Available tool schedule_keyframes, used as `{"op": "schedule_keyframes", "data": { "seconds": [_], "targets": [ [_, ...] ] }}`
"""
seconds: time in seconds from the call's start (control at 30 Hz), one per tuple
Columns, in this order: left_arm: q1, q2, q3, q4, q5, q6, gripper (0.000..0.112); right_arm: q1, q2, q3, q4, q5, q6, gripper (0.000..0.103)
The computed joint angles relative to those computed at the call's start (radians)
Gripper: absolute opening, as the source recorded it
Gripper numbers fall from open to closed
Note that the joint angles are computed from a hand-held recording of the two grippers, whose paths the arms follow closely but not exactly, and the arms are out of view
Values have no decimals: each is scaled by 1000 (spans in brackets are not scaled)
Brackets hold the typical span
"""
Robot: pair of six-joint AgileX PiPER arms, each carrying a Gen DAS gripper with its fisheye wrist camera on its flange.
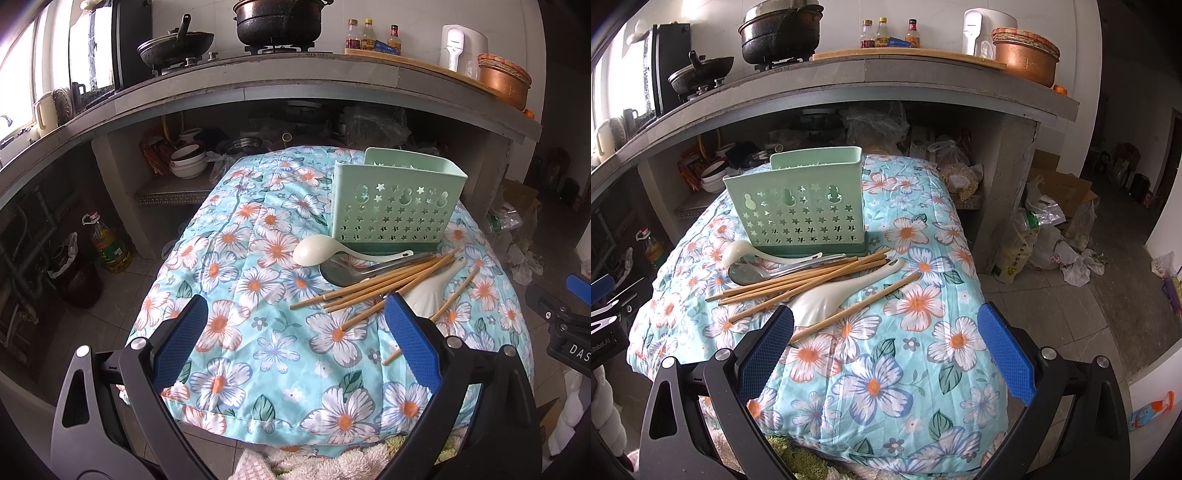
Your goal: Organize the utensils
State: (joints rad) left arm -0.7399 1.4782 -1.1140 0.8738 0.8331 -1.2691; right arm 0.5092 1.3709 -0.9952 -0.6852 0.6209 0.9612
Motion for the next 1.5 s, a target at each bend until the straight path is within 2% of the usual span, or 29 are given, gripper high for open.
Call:
{"op": "schedule_keyframes", "data": {
  "seconds": [0.3,0.5,0.6,0.73,0.9,1.0,1.07,1.13,1.33,1.37,1.5],
  "targets": [
    [15,18,5,-26,-13,-6,93,-5,16,20,-10,-21,15,97],
    [104,81,-36,-135,-79,131,93,-3,62,15,-29,-37,33,97],
    [151,112,-58,-162,-133,201,93,10,87,-1,-100,-26,107,97],
    [224,155,-76,-211,-248,298,93,5,128,-20,-133,-45,151,97],
    [339,194,-81,-410,-434,534,93,12,199,-61,-124,-64,138,97],
    [379,228,-104,-490,-494,678,92,21,256,-108,-103,-56,124,97],
    [391,250,-118,-502,-521,772,87,21,294,-140,-76,-51,107,97],
    [400,278,-140,-534,-523,912,77,17,326,-171,-42,-43,79,97],
    [431,357,-192,-656,-484,1306,57,8,407,-262,11,-11,33,97],
    [432,371,-195,-652,-480,1346,56,6,419,-278,23,-8,22,97],
    [409,446,-232,-484,-467,1327,54,0,457,-331,66,7,-19,97]
  ]
}}
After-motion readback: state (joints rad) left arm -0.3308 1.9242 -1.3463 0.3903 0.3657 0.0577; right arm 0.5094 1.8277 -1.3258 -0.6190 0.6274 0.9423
